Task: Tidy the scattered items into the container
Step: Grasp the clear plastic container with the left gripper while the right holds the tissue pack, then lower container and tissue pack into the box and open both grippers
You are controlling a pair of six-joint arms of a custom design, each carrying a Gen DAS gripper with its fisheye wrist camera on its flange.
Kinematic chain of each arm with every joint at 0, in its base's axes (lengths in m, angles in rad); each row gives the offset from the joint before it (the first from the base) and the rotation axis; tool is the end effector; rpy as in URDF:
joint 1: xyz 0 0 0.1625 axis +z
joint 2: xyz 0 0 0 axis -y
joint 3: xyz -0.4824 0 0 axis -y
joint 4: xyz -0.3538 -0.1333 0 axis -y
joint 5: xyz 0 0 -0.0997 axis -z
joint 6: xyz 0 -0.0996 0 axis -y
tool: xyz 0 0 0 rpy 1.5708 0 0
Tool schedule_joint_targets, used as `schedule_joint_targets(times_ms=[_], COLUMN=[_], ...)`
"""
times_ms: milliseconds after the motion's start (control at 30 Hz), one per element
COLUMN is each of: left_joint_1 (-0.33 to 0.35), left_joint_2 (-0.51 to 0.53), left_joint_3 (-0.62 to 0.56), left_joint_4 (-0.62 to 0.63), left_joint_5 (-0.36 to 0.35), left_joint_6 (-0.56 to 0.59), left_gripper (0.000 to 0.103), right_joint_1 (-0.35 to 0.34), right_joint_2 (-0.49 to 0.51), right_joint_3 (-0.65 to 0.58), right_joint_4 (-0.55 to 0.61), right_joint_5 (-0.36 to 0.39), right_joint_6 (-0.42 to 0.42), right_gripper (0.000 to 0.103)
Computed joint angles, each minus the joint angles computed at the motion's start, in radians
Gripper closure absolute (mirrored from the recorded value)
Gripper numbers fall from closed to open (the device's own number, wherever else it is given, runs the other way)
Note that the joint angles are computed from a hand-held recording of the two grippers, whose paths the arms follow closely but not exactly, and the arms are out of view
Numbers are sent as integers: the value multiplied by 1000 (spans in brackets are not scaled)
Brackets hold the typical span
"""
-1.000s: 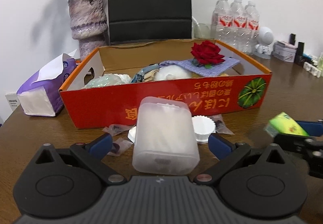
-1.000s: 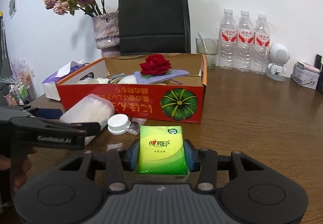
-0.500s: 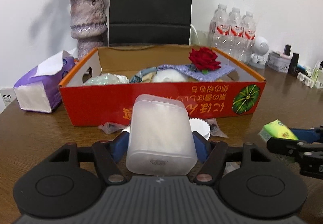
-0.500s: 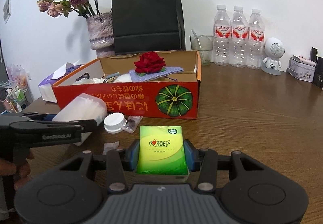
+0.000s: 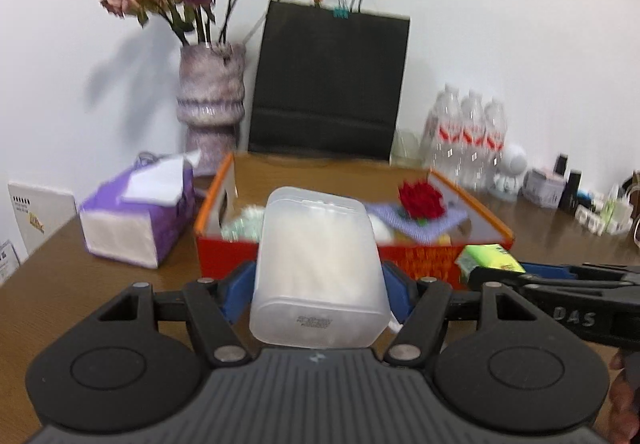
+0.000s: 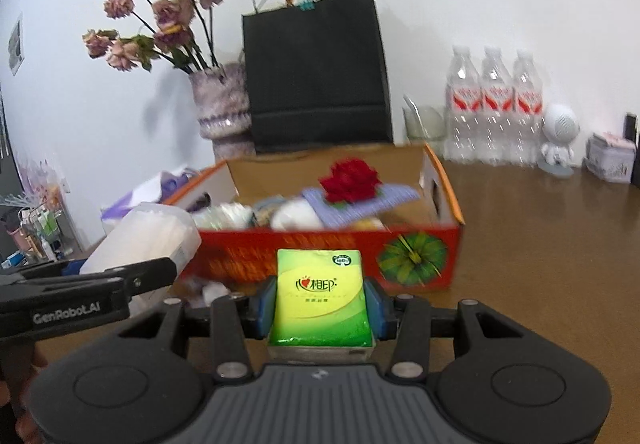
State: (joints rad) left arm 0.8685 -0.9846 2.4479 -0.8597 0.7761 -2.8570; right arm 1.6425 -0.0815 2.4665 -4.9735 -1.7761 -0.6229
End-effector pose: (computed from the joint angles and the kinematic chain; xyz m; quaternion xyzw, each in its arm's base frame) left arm -0.0414 -0.3654 0.0909 0.2282 0.8042 -0.4905 0.2463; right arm 0.1384 -0.3499 -0.0075 0.2487 -0.8338 0.4420 0.2180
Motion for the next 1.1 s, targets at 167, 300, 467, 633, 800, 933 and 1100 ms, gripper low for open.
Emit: schedule_joint_targets(times_ms=[167,300,467,633,800,933,1100], left_joint_1=[67,113,171,223,254,257,231], left_joint_2=[-47,-35,13,62,93,103,64], left_joint_3=[-91,-172,-289,-389,-458,-477,-416], left_joint_4=[63,124,211,247,290,321,184], left_joint_5=[67,108,137,158,169,164,93], left_joint_6=[30,37,34,86,104,95,124], left_gripper=[35,35,35,35,35,32,0], right_joint_1=[102,128,120,96,75,75,91], right_joint_2=[-66,-109,-148,-160,-160,-166,-184], right_joint_3=[-116,-205,-302,-401,-464,-459,-440], right_joint_4=[119,225,376,500,582,589,559], right_joint_5=[-90,-134,-147,-137,-134,-129,-167], right_joint_6=[32,41,33,5,-29,-33,-20], right_gripper=[59,59,59,59,59,58,0])
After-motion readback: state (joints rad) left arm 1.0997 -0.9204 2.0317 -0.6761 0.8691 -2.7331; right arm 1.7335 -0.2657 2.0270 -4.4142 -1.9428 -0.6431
